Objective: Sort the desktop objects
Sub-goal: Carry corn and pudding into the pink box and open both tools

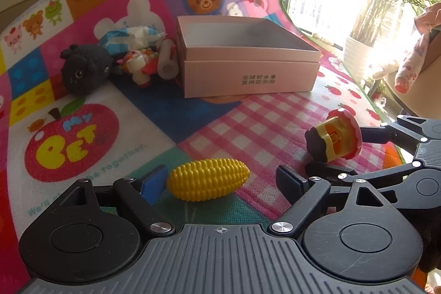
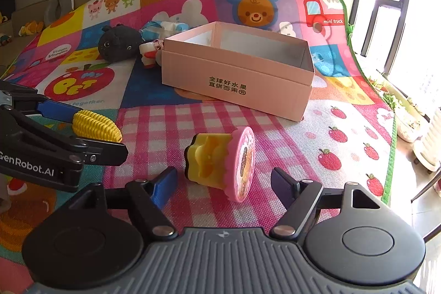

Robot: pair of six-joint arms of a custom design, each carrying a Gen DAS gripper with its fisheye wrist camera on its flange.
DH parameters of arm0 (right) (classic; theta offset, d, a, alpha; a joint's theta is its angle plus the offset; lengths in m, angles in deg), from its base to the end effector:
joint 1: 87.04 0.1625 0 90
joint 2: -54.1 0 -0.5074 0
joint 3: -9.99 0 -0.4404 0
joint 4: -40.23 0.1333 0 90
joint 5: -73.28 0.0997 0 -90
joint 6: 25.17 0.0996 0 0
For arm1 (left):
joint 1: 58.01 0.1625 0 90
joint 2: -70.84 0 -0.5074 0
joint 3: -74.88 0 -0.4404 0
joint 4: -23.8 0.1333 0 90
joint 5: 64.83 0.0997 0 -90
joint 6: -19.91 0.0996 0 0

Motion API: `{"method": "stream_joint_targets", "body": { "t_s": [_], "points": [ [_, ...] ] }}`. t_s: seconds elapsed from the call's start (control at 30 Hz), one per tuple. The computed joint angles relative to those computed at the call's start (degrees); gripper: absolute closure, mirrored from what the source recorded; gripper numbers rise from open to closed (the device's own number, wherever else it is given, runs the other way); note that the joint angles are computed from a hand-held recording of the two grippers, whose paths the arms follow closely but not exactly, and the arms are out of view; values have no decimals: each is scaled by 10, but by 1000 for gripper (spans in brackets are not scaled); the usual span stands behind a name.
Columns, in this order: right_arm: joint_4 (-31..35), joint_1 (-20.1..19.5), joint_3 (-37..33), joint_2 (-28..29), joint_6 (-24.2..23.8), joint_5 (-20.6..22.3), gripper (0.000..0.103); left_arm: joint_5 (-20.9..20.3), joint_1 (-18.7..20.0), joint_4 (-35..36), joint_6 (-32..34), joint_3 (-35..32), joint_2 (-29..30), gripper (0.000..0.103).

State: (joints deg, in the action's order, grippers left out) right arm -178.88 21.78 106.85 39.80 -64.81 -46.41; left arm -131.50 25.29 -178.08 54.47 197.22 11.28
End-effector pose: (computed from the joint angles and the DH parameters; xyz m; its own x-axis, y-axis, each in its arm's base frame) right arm 0.2989 -0.6166 -0.1360 -0.5810 -0.3690 0.7255 -0.7694 0.5396 -0.3417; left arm 0.1024 -0.6090 0.2238 -0.7365 0.2123 -0.6423 0.6001 0.6434 -0.4754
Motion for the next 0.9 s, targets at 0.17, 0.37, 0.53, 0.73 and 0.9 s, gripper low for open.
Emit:
{"method": "stream_joint_targets", "body": {
  "t_s": [0.17, 0.37, 0.53, 0.73, 0.9],
  "points": [
    [-15, 1, -1, 3, -4, -1, 28, 13, -2, 9, -6, -9, 8, 31],
    [-23, 2, -1, 6, -19, 2, 28, 11, -1, 0, 10, -3, 4, 31],
    [-34, 6, -10, 10, -35, 6, 35, 6, 1, -3, 27, 8, -10, 31],
    [5, 15, -17, 4, -43, -15, 59, 3, 3, 1, 41, 20, -28, 31],
    [54, 21, 18, -40, -14, 6, 60, -20, -5, -8, 75, 21, -40, 31]
  ]
}}
